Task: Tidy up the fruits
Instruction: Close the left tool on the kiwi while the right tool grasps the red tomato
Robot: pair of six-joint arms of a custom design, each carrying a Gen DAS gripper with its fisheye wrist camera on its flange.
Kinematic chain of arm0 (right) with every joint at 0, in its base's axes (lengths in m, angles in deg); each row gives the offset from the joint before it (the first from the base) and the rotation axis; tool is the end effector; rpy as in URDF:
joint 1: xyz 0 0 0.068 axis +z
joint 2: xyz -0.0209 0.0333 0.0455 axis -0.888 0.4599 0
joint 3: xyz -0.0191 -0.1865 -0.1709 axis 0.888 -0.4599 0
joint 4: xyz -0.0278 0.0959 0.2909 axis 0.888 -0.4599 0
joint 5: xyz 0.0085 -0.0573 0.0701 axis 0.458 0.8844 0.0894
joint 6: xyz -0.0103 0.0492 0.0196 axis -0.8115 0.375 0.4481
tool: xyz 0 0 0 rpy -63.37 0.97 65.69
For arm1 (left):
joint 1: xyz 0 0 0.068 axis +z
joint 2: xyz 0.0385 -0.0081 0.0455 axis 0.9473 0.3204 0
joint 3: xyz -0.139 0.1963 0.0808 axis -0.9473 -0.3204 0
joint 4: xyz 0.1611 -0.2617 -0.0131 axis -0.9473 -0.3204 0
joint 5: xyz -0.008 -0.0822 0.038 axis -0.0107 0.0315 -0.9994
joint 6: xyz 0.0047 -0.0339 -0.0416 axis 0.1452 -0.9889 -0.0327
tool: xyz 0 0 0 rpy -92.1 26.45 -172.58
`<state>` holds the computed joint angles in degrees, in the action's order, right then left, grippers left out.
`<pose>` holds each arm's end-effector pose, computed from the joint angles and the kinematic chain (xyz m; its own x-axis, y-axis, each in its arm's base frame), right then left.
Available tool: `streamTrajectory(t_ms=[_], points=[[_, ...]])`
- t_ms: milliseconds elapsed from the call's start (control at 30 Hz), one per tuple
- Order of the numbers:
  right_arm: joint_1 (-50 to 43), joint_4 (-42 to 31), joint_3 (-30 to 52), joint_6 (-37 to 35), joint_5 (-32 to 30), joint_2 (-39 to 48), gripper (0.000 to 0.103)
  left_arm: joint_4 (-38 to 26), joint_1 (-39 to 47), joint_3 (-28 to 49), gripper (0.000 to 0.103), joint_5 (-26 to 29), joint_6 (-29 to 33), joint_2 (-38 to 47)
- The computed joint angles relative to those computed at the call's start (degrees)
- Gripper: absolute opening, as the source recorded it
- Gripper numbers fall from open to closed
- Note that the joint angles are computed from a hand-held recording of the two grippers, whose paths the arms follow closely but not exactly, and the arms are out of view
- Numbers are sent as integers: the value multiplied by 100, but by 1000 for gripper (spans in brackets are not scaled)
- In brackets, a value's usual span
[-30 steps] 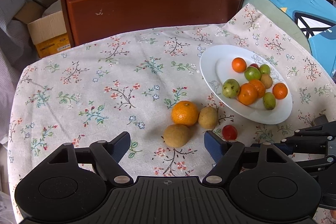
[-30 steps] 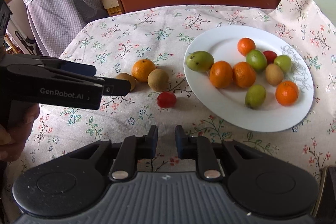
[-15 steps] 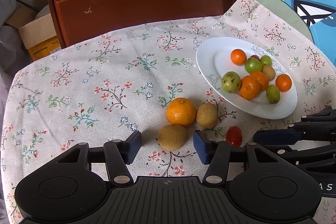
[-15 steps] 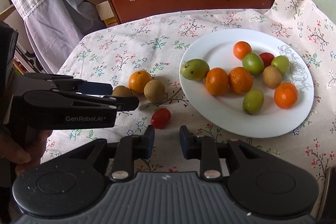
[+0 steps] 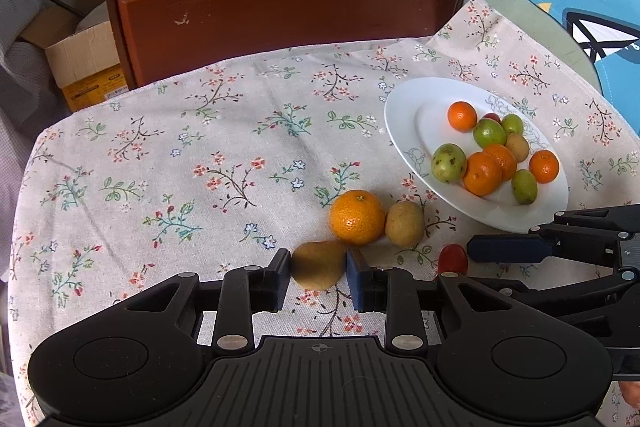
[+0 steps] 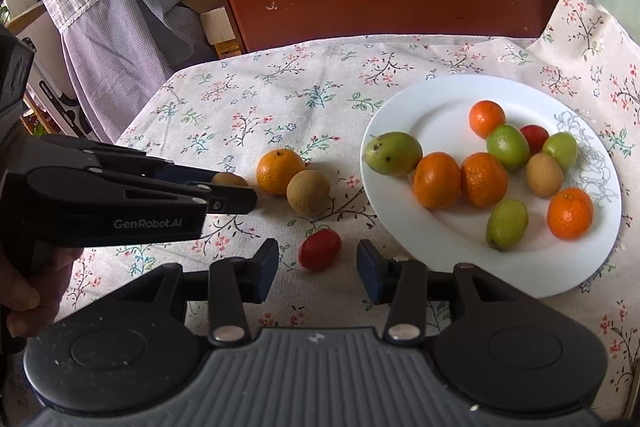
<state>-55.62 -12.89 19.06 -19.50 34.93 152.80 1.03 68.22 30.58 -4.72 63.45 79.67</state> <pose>0.3182 0.0560 0.0093 -0.6700 -0.2768 -0.6889 -0.5611 0.7963 0.2258 0.3141 -0.0205 0.0361 -0.7640 0.0458 -0.6436 0.1198 0.9902 -0.0718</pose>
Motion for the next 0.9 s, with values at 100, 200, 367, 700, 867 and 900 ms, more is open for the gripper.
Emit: streamTrajectory(t_ms=[100, 200, 367, 700, 867, 900], points=[[-17, 53, 69, -68, -61, 95, 44, -64, 92, -12, 27, 74, -80, -89], [-34, 97, 118, -53, -127, 158, 44, -119, 100, -23, 27, 51, -101, -148], [-3, 152, 123, -162, -99, 194, 42, -102, 72, -69, 27, -4, -136, -218], [41, 182, 94, -220, -37, 183, 24, -121, 56, -195, 27, -111, -189, -422], [97, 202, -23, -225, -18, 1, 24, -134, 97, -286, 27, -92, -184, -595], [102, 207, -51, -204, -24, -52, 24, -138, 105, -307, 27, -103, -187, -635]])
